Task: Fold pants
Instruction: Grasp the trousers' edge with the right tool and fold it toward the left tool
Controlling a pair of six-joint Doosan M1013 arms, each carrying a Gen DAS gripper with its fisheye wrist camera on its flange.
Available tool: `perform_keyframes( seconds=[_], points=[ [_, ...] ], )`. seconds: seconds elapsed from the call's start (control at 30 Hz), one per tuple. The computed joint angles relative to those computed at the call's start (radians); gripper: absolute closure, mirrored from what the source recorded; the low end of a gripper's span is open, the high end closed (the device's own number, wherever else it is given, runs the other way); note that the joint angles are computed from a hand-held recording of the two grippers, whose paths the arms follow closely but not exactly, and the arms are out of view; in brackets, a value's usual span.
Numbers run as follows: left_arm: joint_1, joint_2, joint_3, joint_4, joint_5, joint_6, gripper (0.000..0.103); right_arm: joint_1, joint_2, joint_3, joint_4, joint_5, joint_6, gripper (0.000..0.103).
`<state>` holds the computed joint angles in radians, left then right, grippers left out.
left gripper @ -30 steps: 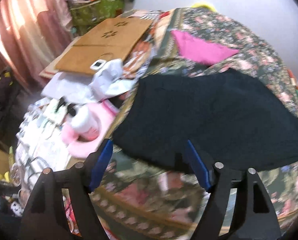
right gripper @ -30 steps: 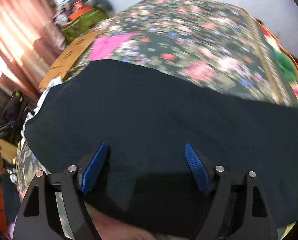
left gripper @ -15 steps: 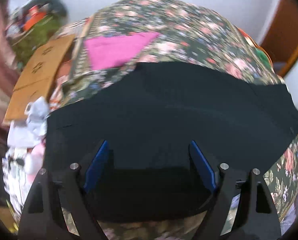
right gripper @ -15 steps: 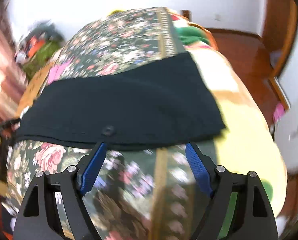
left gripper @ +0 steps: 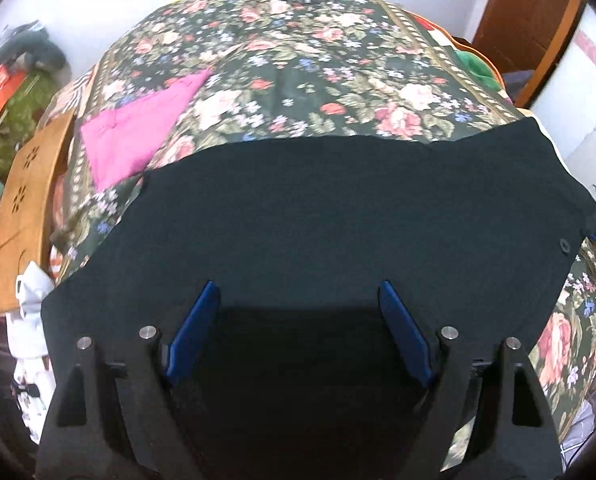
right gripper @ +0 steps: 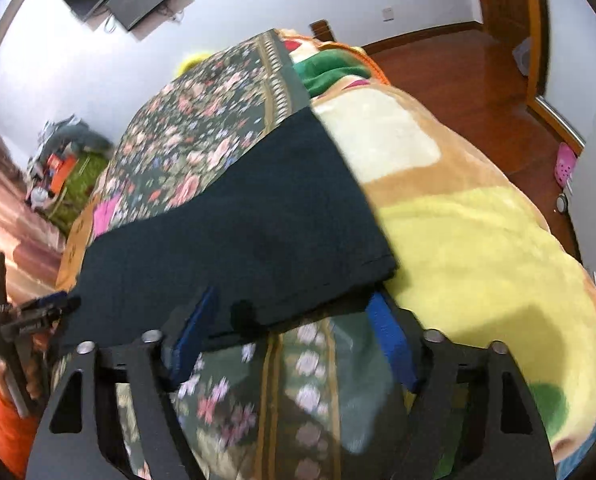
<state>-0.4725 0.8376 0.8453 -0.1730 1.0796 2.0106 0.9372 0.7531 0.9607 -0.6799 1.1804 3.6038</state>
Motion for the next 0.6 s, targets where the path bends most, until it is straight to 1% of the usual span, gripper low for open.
perform_keyframes(
  seconds=[0.03, 0.07, 0.1, 0.13, 0.2, 0.3, 0.47, 0.6],
  points=[
    [-0.002, 0.002, -0.003, -0.007, 0.005, 0.005, 0.020, -0.001, -0.001, 0.004, -0.006, 0.011, 0.016, 0.055],
    [-0.006, 0.009, -0.016, -0.021, 0.019, 0.011, 0.020, -0.001, -0.003, 0.008, -0.012, 0.023, 0.032, 0.067],
    [-0.008, 0.013, -0.024, -0.028, 0.030, 0.014, 0.020, -0.003, -0.010, 0.020, -0.018, 0.016, 0.048, 0.073],
    [-0.011, 0.018, -0.033, -0.035, 0.040, 0.016, 0.020, -0.005, -0.019, 0.040, -0.028, -0.004, 0.069, 0.074],
    [-0.020, 0.026, -0.045, -0.041, 0.048, 0.019, 0.020, -0.007, -0.028, 0.056, -0.043, -0.018, 0.073, 0.083],
    [-0.032, 0.031, -0.054, -0.051, 0.052, 0.025, 0.020, -0.008, -0.023, 0.041, -0.060, 0.005, 0.033, 0.089],
    [-0.037, 0.028, -0.055, -0.074, 0.038, 0.034, 0.020, -0.005, -0.014, 0.006, -0.106, 0.091, 0.003, 0.090],
    [-0.027, 0.021, -0.055, -0.093, 0.019, 0.024, 0.020, -0.006, 0.000, -0.051, -0.140, 0.149, -0.091, 0.090]
  ],
)
